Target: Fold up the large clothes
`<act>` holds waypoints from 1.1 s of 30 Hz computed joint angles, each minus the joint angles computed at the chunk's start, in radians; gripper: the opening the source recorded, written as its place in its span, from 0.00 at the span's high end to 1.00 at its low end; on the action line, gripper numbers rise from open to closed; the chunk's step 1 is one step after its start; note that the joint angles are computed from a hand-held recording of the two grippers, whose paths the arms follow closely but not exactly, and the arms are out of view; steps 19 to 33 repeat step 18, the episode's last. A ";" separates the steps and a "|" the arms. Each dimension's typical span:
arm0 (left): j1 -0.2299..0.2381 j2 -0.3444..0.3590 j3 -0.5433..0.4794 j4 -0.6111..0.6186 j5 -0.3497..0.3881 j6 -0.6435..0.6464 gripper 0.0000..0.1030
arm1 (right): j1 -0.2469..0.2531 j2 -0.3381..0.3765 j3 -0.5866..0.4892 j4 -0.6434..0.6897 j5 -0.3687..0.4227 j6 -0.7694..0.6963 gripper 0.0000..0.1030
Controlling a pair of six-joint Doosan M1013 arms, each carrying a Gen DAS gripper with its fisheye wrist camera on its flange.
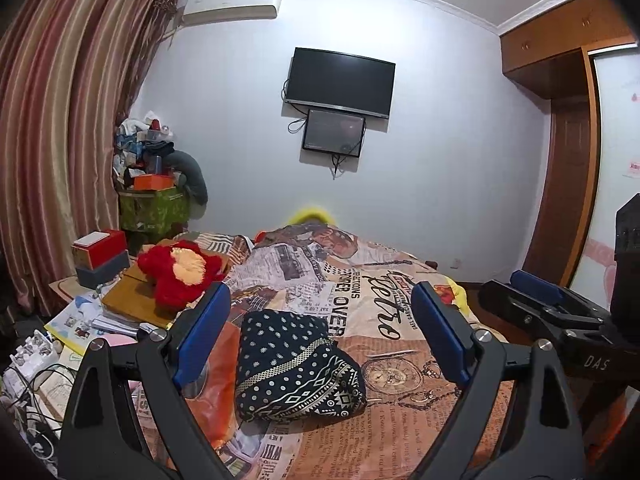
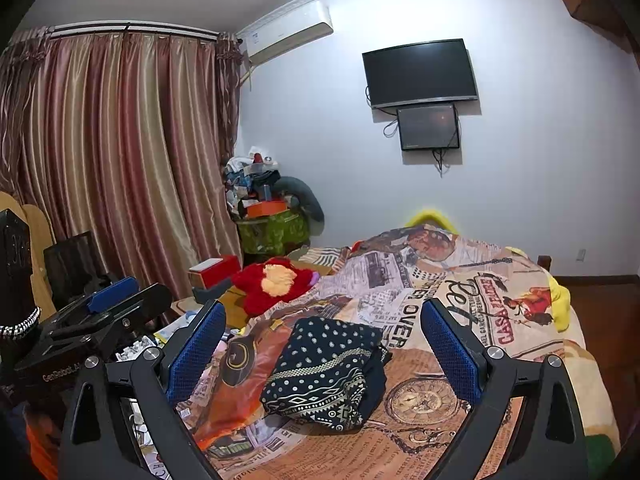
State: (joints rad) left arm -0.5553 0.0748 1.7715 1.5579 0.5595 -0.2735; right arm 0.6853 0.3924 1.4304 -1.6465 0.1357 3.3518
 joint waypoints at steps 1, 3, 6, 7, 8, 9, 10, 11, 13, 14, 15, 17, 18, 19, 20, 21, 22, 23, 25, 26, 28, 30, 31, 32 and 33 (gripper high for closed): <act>0.000 0.000 0.000 0.001 0.000 -0.001 0.11 | 0.001 0.000 0.001 -0.008 -0.001 0.009 0.05; -0.002 0.001 0.000 0.002 0.003 -0.002 0.11 | 0.000 0.000 0.001 -0.011 0.000 0.010 0.05; -0.002 0.001 0.000 0.009 0.002 0.002 0.11 | -0.001 0.000 0.000 0.003 -0.001 -0.004 0.05; -0.002 0.001 0.001 0.009 0.001 0.007 0.11 | 0.000 0.001 0.000 0.004 -0.001 -0.004 0.05; -0.002 0.000 0.001 0.008 0.000 0.012 0.11 | 0.000 0.000 0.000 0.007 0.000 -0.007 0.05; -0.003 0.000 0.001 0.009 -0.001 0.015 0.11 | 0.000 0.000 -0.001 0.030 -0.001 -0.031 0.05; -0.001 0.000 0.002 0.011 -0.004 0.015 0.11 | 0.002 0.002 -0.002 0.045 0.002 -0.047 0.05; 0.000 0.000 0.002 0.014 -0.004 0.014 0.11 | 0.004 0.003 -0.002 0.044 0.006 -0.045 0.05; 0.002 0.000 0.002 0.016 -0.003 0.014 0.11 | 0.003 0.003 -0.002 0.039 0.005 -0.038 0.05; 0.003 -0.001 0.003 0.014 -0.005 0.015 0.11 | 0.003 0.003 -0.002 0.036 0.005 -0.035 0.05; 0.002 -0.001 0.003 0.015 -0.006 0.015 0.11 | 0.004 0.003 -0.001 0.021 0.005 -0.018 0.05; 0.004 -0.001 0.003 0.009 -0.011 0.023 0.11 | 0.002 0.002 -0.001 0.037 0.004 -0.037 0.05; 0.005 -0.001 0.003 0.006 -0.013 0.028 0.11 | 0.003 0.003 -0.001 0.036 0.004 -0.035 0.05; 0.005 -0.001 0.003 0.006 -0.013 0.028 0.11 | 0.003 0.003 -0.001 0.036 0.004 -0.035 0.05; 0.005 -0.001 0.003 0.006 -0.013 0.028 0.11 | 0.003 0.003 -0.001 0.036 0.004 -0.035 0.05; 0.005 -0.001 0.003 0.006 -0.013 0.028 0.11 | 0.003 0.003 -0.001 0.036 0.004 -0.035 0.05; 0.005 -0.001 0.003 0.006 -0.013 0.028 0.11 | 0.003 0.003 -0.001 0.036 0.004 -0.035 0.05; 0.005 -0.001 0.003 0.006 -0.013 0.028 0.11 | 0.003 0.003 -0.001 0.036 0.004 -0.035 0.05; 0.005 -0.001 0.003 0.006 -0.013 0.028 0.11 | 0.003 0.003 -0.001 0.036 0.004 -0.035 0.05; 0.005 -0.001 0.003 0.006 -0.013 0.028 0.11 | 0.003 0.003 -0.001 0.036 0.004 -0.035 0.05; 0.005 -0.001 0.003 0.006 -0.013 0.028 0.11 | 0.003 0.003 -0.001 0.036 0.004 -0.035 0.05; 0.005 -0.001 0.003 0.006 -0.013 0.028 0.11 | 0.003 0.003 -0.001 0.036 0.004 -0.035 0.05; 0.005 -0.001 0.003 0.006 -0.013 0.028 0.11 | 0.003 0.003 -0.001 0.036 0.004 -0.035 0.05; 0.005 -0.001 0.003 0.006 -0.013 0.028 0.11 | 0.003 0.003 -0.001 0.036 0.004 -0.035 0.05; 0.005 -0.001 0.003 0.006 -0.013 0.028 0.11 | 0.003 0.003 -0.001 0.036 0.004 -0.035 0.05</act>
